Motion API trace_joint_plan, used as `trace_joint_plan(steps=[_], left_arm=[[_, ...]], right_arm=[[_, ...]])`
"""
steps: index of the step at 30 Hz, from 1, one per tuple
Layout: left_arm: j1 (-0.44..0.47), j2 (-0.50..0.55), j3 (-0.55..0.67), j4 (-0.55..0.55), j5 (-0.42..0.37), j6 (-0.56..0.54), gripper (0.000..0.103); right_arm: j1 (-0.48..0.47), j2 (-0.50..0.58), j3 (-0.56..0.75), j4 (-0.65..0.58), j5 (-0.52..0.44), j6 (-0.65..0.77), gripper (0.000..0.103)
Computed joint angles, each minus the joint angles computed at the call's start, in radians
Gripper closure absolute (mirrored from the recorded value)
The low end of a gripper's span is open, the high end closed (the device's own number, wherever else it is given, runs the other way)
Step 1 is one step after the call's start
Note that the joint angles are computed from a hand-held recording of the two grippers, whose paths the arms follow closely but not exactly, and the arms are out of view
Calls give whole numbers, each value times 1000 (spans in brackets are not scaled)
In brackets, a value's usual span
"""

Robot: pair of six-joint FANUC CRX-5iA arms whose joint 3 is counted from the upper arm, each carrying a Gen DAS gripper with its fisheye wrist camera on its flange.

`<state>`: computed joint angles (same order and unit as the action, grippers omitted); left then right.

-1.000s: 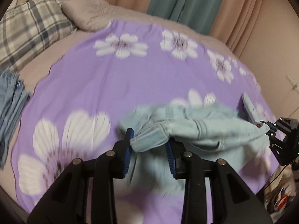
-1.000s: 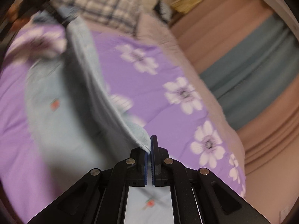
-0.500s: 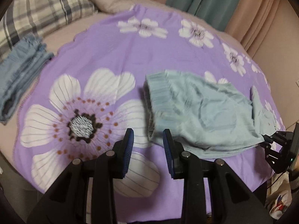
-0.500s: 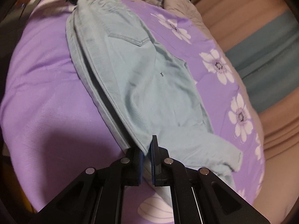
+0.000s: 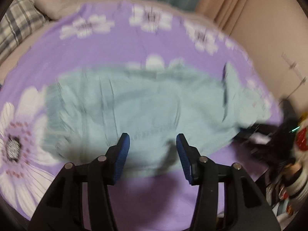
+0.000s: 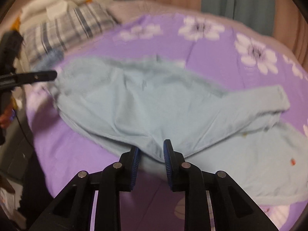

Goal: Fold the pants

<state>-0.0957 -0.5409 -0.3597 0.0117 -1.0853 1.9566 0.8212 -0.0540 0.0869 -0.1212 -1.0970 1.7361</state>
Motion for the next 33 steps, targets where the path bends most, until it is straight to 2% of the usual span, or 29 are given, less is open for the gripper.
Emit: trace_joint_plan(steps=[1,3,5,6,9,13,17,21,23,26,27,30,33], left_arm=[[-12,15,-3,-16,-16,2,53],[-29,-4,-22,-39,6,8,53],[-16,-8,-16,-26,-16,-5,53],[-7,-10,-12,-18,-24,-2,53],[-15,8,26,-34,-50,16,53],[-54,59,65,13,6,-12,53],[-129,161,108,94,94,-76,53],[-200,294,183,128,118,-136,54],[-232,352,232,108,102,-144,54],[-243,394,264,99,87,-148,55],[-238,404,264,112,86,-156,55],[-238,413,266,120,78,-174,55],[-243,409,264,119,76,-180,56]], right_arm=[[11,-1,-13,19,1,0,80],[1,-21,-19,-6,4,50,78],[-38,-20,15,-65,-44,97,70],[-52,-21,23,-69,-56,105,63],[-128,-24,41,-87,-55,79,61],[-342,54,154,-239,-65,-103,61],[-473,146,252,-364,-33,-273,61],[-510,282,397,-413,-58,-401,61],[-486,344,463,-338,-85,-497,61],[-483,422,550,-308,-140,-583,61],[-484,438,565,-303,-149,-601,61],[-505,443,563,-332,-120,-599,72],[-526,438,559,-372,-107,-573,74]])
